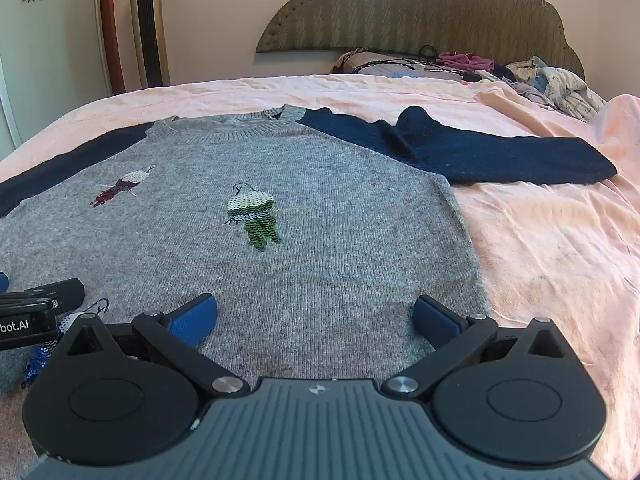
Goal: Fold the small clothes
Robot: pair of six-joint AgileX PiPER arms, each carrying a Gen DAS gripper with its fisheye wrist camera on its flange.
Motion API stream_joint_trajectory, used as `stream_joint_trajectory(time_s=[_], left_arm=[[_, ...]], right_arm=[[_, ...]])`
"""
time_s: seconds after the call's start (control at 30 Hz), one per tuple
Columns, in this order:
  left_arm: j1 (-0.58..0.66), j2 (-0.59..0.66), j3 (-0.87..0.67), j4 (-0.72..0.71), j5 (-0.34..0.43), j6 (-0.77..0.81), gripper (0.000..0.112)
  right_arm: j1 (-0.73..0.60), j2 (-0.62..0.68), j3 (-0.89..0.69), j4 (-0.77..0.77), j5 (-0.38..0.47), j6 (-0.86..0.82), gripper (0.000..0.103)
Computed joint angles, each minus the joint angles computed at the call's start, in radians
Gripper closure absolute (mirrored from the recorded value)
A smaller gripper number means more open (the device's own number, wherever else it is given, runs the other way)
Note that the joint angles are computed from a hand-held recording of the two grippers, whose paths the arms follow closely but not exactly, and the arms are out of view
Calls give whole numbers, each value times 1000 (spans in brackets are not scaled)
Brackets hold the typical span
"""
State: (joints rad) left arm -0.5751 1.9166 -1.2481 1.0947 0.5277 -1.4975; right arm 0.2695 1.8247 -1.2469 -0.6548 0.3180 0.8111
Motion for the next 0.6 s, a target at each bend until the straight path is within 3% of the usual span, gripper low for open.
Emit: stream_joint_trajectory(time_s=[0.6], left_arm=[[4, -1, 12, 27, -8, -27, 9]], right_arm=[[0, -2, 1, 6, 0, -4, 0]])
